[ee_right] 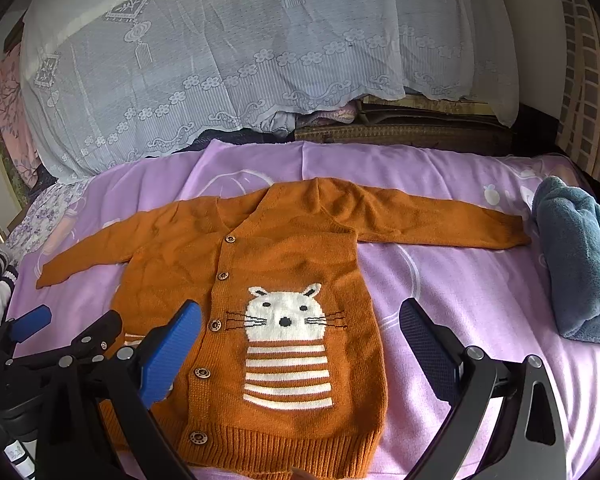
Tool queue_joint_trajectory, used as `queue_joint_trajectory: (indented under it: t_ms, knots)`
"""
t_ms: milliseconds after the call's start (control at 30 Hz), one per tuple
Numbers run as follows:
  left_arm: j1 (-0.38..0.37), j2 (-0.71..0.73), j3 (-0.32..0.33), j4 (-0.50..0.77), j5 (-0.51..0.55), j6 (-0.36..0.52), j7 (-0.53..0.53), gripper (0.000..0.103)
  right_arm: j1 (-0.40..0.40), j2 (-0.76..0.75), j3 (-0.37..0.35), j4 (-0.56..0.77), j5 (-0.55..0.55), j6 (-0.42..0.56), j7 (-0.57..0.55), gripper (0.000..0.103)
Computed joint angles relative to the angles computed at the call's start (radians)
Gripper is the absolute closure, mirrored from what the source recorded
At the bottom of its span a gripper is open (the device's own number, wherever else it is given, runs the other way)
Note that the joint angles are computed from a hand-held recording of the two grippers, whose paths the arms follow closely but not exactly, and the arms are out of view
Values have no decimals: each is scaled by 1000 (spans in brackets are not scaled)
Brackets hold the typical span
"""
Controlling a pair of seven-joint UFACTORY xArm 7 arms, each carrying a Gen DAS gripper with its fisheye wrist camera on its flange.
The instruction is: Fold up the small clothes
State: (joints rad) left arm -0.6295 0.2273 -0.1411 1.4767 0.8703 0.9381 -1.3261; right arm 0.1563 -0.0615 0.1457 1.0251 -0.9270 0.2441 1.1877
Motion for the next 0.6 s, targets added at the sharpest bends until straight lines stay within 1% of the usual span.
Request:
queue_joint_trajectory:
  t_ms: [600]
  knots:
    - [1,-1,0,-4,0,-3,-1,5,3,2,-2,0,-7,-2,10,3]
